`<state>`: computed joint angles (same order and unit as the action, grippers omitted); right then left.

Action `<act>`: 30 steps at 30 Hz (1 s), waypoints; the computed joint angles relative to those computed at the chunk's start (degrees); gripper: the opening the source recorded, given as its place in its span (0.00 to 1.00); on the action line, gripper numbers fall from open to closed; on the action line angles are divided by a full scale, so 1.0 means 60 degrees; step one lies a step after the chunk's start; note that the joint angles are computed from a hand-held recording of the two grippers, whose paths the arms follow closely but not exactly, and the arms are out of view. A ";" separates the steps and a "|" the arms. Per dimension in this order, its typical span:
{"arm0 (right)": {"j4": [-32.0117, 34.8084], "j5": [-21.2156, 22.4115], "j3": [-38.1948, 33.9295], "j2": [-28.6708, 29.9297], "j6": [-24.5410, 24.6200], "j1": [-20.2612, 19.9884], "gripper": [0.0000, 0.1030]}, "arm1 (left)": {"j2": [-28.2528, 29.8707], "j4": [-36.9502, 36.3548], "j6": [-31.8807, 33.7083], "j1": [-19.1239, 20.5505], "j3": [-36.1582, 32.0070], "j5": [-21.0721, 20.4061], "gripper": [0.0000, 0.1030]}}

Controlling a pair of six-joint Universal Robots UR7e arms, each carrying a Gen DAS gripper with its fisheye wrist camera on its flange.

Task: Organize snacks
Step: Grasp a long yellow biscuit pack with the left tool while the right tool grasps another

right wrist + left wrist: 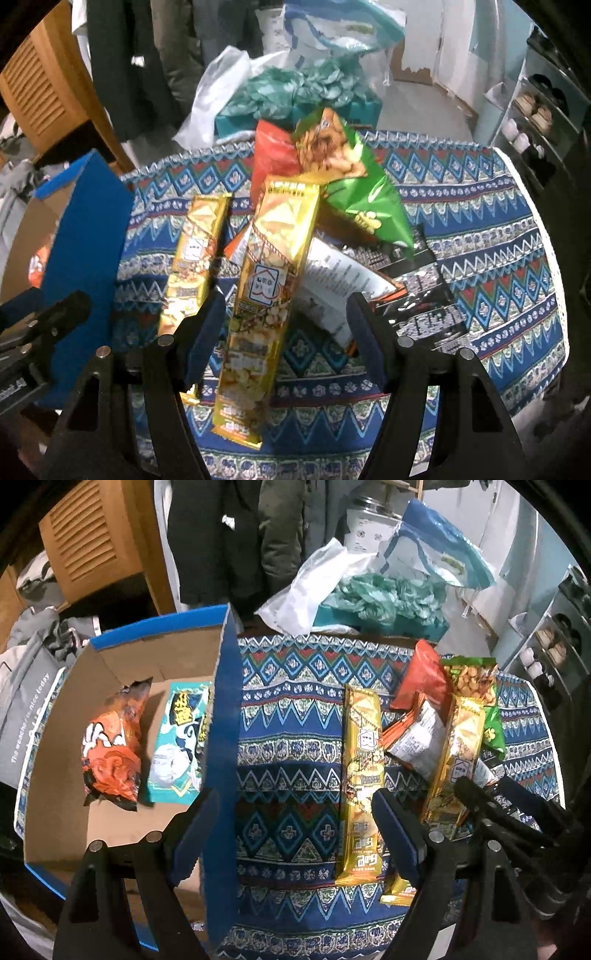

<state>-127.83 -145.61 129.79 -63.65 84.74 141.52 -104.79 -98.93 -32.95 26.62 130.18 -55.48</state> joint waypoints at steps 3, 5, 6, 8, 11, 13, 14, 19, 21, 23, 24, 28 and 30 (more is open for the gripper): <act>-0.0553 0.0062 0.0125 0.0151 -0.0376 -0.0194 0.66 | 0.0118 -0.0084 0.0005 0.0079 0.0072 -0.0086 0.83; -0.0729 0.0085 0.0162 0.0238 -0.0483 -0.0295 0.66 | 0.0209 -0.0133 0.0052 0.0099 0.0134 -0.0091 0.83; -0.0809 0.0114 0.0174 0.0262 -0.0536 -0.0336 0.66 | 0.0249 -0.0144 0.0068 0.0096 0.0166 -0.0084 0.83; -0.1245 0.0173 0.0297 0.0306 -0.0769 -0.0435 0.66 | 0.0317 -0.0163 0.0114 0.0088 0.0237 -0.0063 0.83; -0.1808 0.0294 0.0447 0.0396 -0.1062 -0.0582 0.66 | 0.0457 -0.0119 0.0091 0.0129 0.0312 -0.0064 0.83; -0.2192 0.0374 0.0545 0.0464 -0.1245 -0.0676 0.66 | 0.0524 -0.0158 0.0098 0.0151 0.0356 -0.0060 0.83; -0.2416 0.0417 0.0604 0.0506 -0.1364 -0.0727 0.66 | 0.0541 -0.0160 0.0090 0.0131 0.0380 -0.0030 0.83; -0.3707 0.0533 0.0949 0.0702 -0.2094 -0.0962 0.50 | 0.0776 -0.0182 0.0129 0.0031 0.0457 0.0117 0.83; -0.4269 0.0545 0.1064 0.0774 -0.2479 -0.0988 0.38 | 0.0895 -0.0236 0.0130 0.0049 0.0445 0.0112 0.83; -0.4011 0.0442 0.1020 0.0735 -0.2377 -0.0921 0.36 | 0.0980 -0.0265 0.0066 0.0059 0.0420 0.0112 0.83; -0.3898 0.0356 0.1009 0.0715 -0.2281 -0.0856 0.33 | 0.1025 -0.0317 0.0075 0.0067 0.0408 0.0058 0.83; -0.3839 0.0211 0.1094 0.0467 -0.2196 -0.0705 0.29 | 0.1412 -0.0594 0.0098 0.0062 0.0395 0.0097 0.83; -0.3235 0.0037 0.1023 0.0360 -0.1956 -0.0614 0.29 | 0.1578 -0.0793 0.0206 0.0067 0.0422 0.0137 0.83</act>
